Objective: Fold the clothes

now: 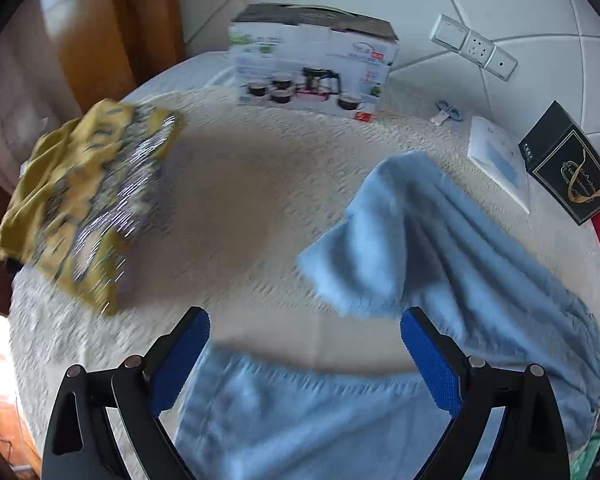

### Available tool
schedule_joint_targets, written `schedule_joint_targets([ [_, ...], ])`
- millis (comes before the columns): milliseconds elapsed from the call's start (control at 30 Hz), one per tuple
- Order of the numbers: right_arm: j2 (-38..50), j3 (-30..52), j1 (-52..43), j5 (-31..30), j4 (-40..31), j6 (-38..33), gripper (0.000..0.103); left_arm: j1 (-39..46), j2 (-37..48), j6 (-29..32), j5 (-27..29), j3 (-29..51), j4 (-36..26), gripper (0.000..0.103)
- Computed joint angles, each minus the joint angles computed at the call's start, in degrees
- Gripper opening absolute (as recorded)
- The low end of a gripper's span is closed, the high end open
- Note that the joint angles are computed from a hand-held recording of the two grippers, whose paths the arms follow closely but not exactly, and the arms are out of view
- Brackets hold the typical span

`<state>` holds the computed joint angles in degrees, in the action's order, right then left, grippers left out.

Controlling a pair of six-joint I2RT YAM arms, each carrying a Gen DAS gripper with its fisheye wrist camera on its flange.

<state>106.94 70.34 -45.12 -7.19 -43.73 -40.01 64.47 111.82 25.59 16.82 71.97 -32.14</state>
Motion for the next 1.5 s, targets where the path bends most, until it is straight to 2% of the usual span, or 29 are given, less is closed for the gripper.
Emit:
schedule_joint_targets([
  [133,-0.8,0.7,9.3,-5.8,-0.8,7.4,0.081,-7.6,8.1,-4.1,-4.3,9.1,0.0,0.103],
  [333,3.7,4.3,24.9,-3.8,1.4,17.3,0.082,-14.2,23.1,-7.8,-8.8,27.1,-4.2,0.103],
  [500,10.9,8.4,31.0,-2.8,3.2,21.4,0.083,-16.7,33.9,-7.0,-12.6,39.6,-7.9,0.103],
  [567,14.1,11.1,32.5,-3.3,2.8,23.3,0.083,-16.5,36.2,-7.7,-11.8,41.8,-8.6,0.103],
  [633,16.2,13.0,33.0,-6.5,1.4,24.1,0.086,-16.2,38.2,-8.2,-11.2,43.6,-9.3,0.103],
  [700,18.0,14.0,34.1,-9.5,-0.1,24.0,0.096,-16.1,37.0,-7.8,-11.2,41.0,-7.3,0.101],
  [733,17.8,12.4,35.8,-6.1,1.5,23.3,0.097,-16.0,35.7,-8.6,-11.3,38.8,-6.0,0.099],
  [767,17.8,10.9,37.6,-2.7,3.1,22.6,0.096,-16.0,34.3,-9.5,-11.4,36.5,-4.6,0.087],
  [800,17.8,9.6,39.5,0.7,4.6,22.0,0.070,-16.0,32.6,-10.6,-11.2,34.0,-3.0,0.059],
  [833,17.7,8.3,41.3,3.9,6.2,21.4,0.047,-16.1,30.7,-11.8,-11.4,31.2,-1.1,0.039],
  [867,16.3,6.3,42.5,5.7,8.4,21.1,0.030,-16.3,28.7,-13.0,-11.8,28.5,0.4,0.012],
  [900,14.5,4.6,43.5,5.7,9.8,20.5,0.016,-16.4,26.7,-13.8,-12.2,25.6,2.1,0.011],
  [967,9.5,1.6,44.6,5.7,13.6,20.0,0.016,-16.7,21.4,-12.7,-12.9,19.0,7.2,0.009],
  [1067,1.7,-1.3,45.0,5.1,19.7,20.0,0.016,-15.8,10.7,-13.7,-11.3,10.1,14.4,0.009],
  [1133,0.3,1.5,43.5,3.0,21.4,22.5,0.016,-14.8,6.1,-15.9,-9.3,8.8,16.4,0.009],
  [1233,6.9,9.9,42.5,0.8,20.9,25.6,0.026,-14.4,10.8,-16.1,-5.0,19.2,6.8,0.012],
  [1267,9.6,12.6,42.9,2.9,19.5,26.3,0.043,-14.5,13.3,-15.7,-3.8,23.0,3.3,0.029],
  [1300,12.7,15.2,43.8,7.5,18.3,27.6,0.060,-14.6,15.2,-15.4,-2.9,25.8,0.6,0.061],
  [1367,16.9,18.3,44.3,13.2,16.5,30.9,0.065,-15.1,16.0,-14.0,-3.2,25.1,-0.8,0.093],
  [1433,16.3,16.3,43.2,10.4,17.2,32.2,0.065,-15.1,16.8,-12.4,-4.6,23.5,1.3,0.093],
  [1500,15.2,13.9,42.1,7.2,17.5,31.6,0.065,-14.3,18.8,-10.9,-4.5,24.3,0.4,0.093],
])
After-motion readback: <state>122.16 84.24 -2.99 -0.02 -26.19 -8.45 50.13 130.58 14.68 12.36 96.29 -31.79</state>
